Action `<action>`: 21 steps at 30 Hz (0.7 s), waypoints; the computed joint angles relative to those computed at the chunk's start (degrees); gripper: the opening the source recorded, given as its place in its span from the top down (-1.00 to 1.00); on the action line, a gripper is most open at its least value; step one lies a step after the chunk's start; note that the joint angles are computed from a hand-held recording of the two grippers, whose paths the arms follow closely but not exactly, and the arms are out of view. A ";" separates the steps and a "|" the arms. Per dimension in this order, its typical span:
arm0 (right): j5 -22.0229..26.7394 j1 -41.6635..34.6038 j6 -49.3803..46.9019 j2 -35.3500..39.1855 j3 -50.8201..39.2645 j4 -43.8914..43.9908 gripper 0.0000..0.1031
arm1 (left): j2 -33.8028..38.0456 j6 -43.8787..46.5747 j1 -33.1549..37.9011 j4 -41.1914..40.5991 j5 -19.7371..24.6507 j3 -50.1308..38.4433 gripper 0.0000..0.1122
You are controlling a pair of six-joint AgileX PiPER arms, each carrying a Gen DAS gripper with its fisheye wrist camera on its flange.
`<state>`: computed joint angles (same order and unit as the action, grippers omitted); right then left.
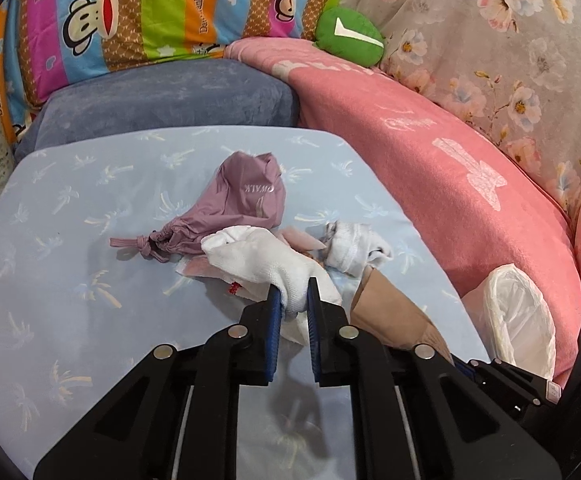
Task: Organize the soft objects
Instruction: 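Grasp a white sock with the left tool while the right tool grasps the beige stocking, then carry the white sock and beige stocking in both tools over the bin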
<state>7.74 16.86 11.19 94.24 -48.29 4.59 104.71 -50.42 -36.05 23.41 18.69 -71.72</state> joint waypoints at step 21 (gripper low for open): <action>7.27 -15.21 -27.86 -24.15 8.60 23.99 0.75 | -1.33 -12.08 -14.99 15.45 11.06 -8.33 0.79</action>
